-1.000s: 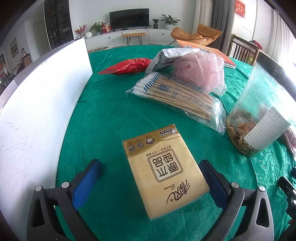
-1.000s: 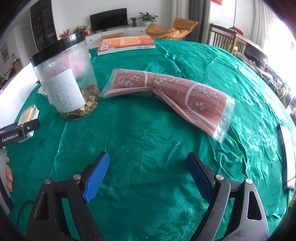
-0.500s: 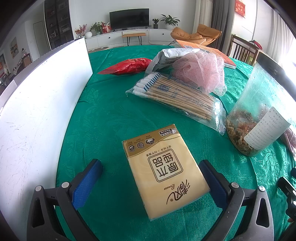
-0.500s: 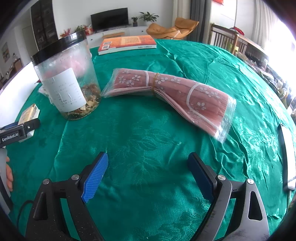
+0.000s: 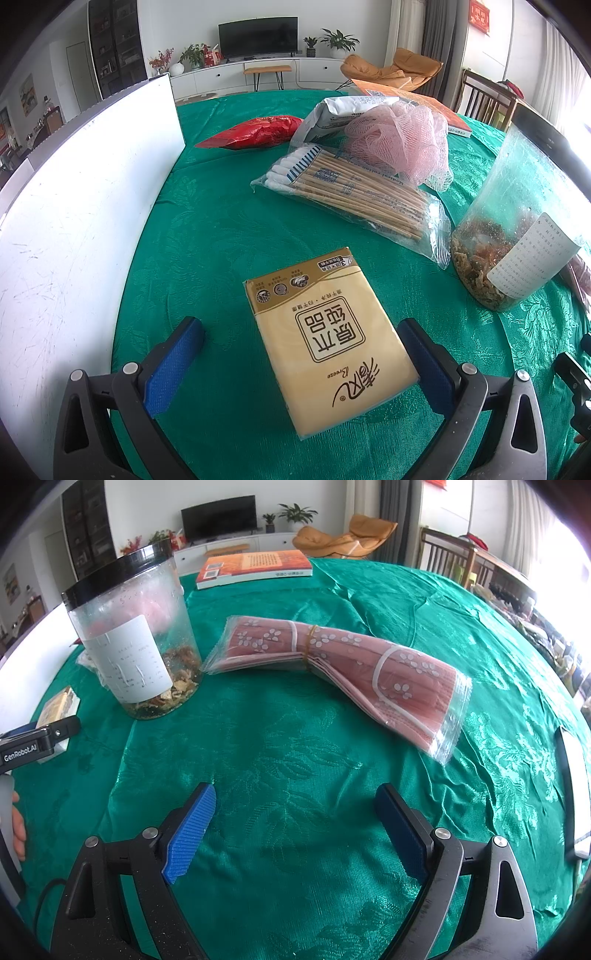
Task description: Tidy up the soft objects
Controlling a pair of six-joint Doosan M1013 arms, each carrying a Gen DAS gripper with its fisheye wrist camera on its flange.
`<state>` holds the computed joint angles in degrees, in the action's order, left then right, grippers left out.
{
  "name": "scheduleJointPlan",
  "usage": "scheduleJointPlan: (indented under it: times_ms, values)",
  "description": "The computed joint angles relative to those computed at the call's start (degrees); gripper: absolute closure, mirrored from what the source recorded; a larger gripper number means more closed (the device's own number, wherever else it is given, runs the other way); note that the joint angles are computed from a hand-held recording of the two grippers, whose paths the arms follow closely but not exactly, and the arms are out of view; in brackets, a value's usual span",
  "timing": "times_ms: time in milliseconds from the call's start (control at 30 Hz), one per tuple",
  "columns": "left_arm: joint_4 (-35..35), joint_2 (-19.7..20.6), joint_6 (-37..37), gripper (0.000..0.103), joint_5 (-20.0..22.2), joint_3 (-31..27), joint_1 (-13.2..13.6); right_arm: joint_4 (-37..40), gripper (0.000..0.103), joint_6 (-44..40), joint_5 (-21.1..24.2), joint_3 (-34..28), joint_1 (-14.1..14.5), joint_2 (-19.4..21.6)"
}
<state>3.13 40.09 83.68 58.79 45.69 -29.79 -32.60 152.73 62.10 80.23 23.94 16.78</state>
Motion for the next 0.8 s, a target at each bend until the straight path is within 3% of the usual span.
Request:
scheduleJointPlan:
  times_ms: [633, 700, 767, 800]
  values:
    - [0.1, 0.0, -0.1, 0.0, 0.1, -0.1, 0.0, 0.2, 0.013, -0.2, -0.6, 0.2, -0.2, -0.1]
    - [0.1, 0.0, -0.1, 0.0, 0.0, 0.0, 0.0, 1.9, 0.013, -0.2, -3.3, 1.2, -0.7, -1.1]
    - [0.2, 0.0, -0.1, 0.0, 0.1, 0.0, 0.0, 5.0, 0.014, -0.8, -9.8, 3.4, -2.1, -3.5]
    - [0.2, 0.0, -0.1, 0.0, 0.0, 0.0, 0.0, 3.6, 0.014, -1.7, -10.9, 3.7, -2.4, -4.2]
